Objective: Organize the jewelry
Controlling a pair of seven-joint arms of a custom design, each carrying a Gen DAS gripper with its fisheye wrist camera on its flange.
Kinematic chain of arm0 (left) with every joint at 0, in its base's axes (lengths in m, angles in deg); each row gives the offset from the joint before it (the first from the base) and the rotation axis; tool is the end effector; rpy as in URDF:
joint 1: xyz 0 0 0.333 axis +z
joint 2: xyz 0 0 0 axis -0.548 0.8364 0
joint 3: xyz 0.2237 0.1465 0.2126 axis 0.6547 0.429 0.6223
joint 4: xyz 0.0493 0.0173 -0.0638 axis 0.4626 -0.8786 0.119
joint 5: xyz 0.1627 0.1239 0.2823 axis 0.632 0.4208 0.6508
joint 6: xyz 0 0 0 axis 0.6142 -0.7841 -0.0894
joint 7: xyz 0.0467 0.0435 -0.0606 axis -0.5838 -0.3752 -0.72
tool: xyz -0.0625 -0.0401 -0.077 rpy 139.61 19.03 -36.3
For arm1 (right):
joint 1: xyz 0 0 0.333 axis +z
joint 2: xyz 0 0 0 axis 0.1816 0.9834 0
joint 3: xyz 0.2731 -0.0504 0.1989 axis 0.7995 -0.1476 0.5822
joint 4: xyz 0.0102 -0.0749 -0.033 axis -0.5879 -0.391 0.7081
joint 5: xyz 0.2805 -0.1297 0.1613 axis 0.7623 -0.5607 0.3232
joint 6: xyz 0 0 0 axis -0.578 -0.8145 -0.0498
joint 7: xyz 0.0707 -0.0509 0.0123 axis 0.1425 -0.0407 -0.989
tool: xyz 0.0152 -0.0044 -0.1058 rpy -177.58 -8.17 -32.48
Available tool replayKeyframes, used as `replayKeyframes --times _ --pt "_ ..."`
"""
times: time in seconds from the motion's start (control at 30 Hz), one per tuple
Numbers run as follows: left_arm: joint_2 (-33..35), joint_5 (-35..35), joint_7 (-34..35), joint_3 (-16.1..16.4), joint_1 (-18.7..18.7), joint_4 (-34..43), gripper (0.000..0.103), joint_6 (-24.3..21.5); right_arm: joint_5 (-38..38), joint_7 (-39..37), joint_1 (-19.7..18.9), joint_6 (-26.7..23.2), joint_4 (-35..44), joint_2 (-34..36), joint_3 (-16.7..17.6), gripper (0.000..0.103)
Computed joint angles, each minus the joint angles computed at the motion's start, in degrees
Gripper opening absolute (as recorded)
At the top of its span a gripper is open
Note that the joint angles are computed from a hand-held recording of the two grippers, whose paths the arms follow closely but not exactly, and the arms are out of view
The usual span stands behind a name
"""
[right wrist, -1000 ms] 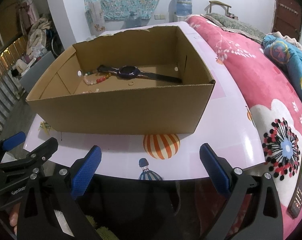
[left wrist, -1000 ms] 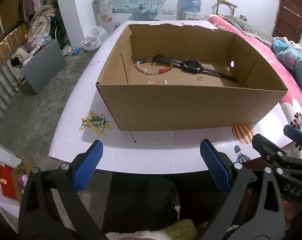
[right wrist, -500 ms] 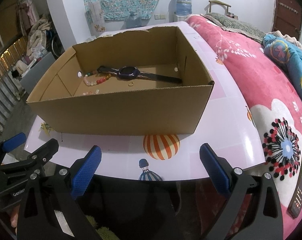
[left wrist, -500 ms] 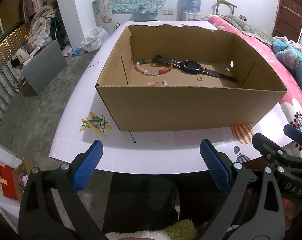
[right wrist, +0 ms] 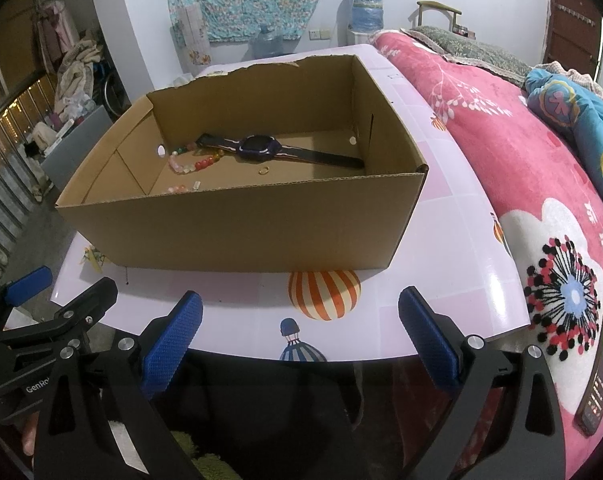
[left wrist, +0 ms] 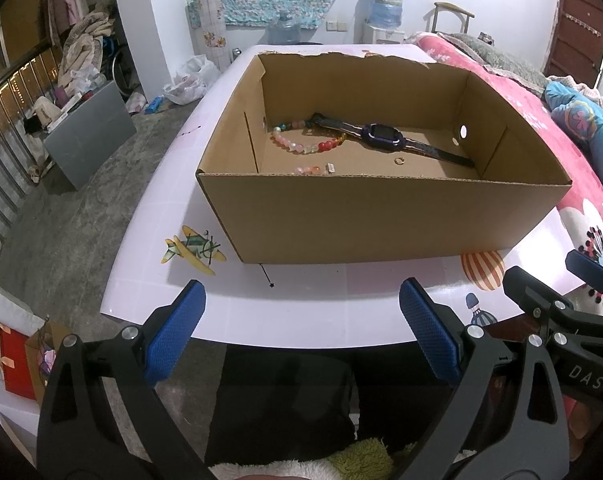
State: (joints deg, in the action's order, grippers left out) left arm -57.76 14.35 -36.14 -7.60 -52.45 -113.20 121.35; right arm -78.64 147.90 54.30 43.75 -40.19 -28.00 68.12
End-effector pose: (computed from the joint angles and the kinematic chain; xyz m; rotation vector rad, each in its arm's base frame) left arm 0.4260 -0.2937 0.6110 -1.9496 1.7179 -0.5065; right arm 0.4699 0.5167 0.6080 -1.8856 1.7507 -0.4365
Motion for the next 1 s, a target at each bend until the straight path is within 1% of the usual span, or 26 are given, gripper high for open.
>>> replayKeyframes --times 1.0 --pt "-0.2 -0.3 0.1 0.0 0.1 -0.2 0.094 0.0 0.2 0.0 0.2 -0.3 0.6 0.2 -0.1 0.096"
